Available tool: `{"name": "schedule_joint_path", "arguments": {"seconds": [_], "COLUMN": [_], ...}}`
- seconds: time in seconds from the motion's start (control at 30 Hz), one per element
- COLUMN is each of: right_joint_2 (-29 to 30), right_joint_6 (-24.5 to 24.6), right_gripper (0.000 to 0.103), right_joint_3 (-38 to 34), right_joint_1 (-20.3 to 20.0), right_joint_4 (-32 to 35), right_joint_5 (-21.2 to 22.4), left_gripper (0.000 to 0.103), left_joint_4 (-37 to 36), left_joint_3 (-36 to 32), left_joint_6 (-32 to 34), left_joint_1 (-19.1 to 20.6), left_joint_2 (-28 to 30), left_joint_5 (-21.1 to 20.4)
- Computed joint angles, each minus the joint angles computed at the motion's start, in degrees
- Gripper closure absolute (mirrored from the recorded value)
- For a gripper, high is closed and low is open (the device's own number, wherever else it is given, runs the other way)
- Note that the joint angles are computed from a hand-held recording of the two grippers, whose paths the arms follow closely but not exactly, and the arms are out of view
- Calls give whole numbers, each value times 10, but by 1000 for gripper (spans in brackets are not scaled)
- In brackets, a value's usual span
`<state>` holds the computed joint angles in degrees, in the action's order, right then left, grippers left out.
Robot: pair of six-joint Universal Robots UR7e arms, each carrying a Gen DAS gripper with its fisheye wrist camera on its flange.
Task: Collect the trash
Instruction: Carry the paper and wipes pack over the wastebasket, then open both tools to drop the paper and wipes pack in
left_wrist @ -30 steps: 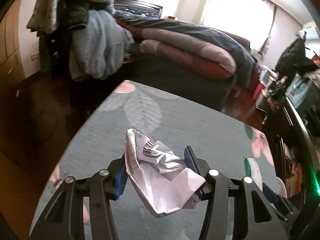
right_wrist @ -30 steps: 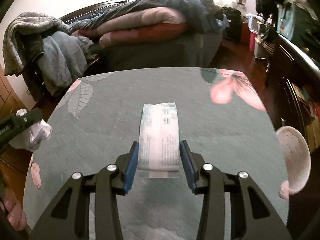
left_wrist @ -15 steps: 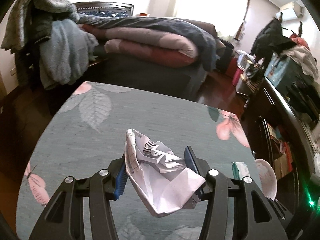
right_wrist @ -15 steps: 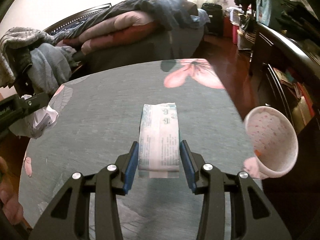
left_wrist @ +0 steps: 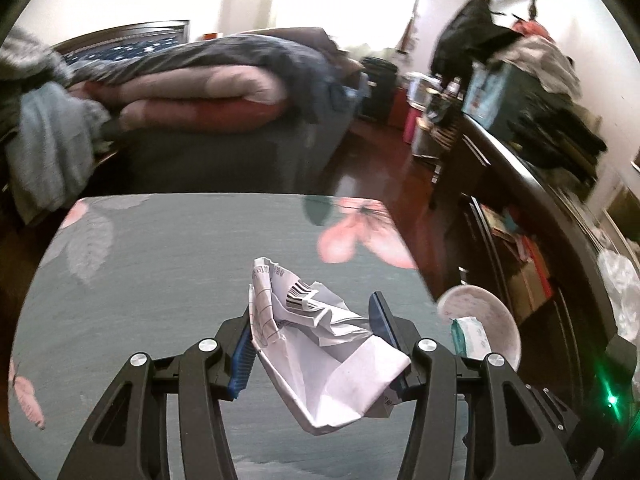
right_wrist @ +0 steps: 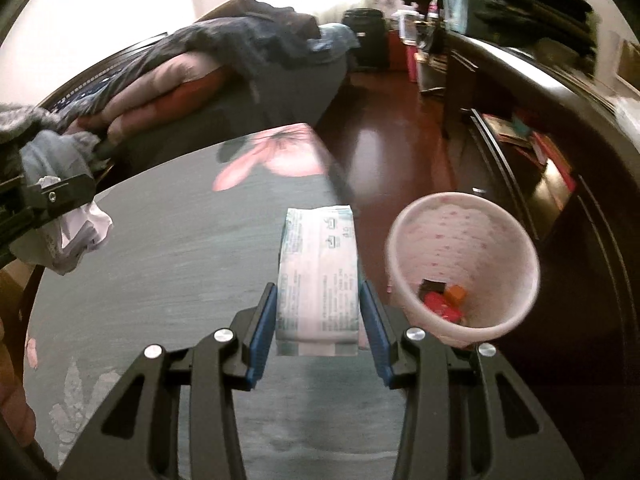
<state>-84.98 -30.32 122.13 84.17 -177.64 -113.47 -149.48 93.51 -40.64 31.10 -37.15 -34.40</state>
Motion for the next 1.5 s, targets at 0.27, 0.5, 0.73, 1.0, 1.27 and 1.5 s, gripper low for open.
{"name": "schedule_joint_path", "arguments": {"seconds": [0.27, 0.5, 0.73, 1.0, 1.27, 1.5], "right_joint_2": [-24, -33, -24, 8, 52, 80], "right_joint_6": [3, 9, 9, 2, -3, -19], "right_gripper": [60, 60, 60, 60, 60, 46], "right_joint_3": [-20, -45, -69, -99, -140, -151], "right_joint_1": [-49, -93, -118, -134, -140, -141], "right_joint_4": [3, 3, -4, -17, -17, -50], "right_joint_5": [8, 11, 5, -12, -20, -37], "left_gripper": [50, 50, 50, 50, 46, 27], "left_joint_4": [-22, -21, 1, 57, 103, 105], "left_joint_3": [-85, -177, -283, -388, -469, -489], "left_joint_6": [84, 152, 213, 230, 248, 247], "left_joint_1": [0, 2, 5, 20, 31, 39], "left_joint_2": [75, 145, 222, 294, 346, 359], "left_joint_5": [-48, -98, -135, -166, -165, -147]}}
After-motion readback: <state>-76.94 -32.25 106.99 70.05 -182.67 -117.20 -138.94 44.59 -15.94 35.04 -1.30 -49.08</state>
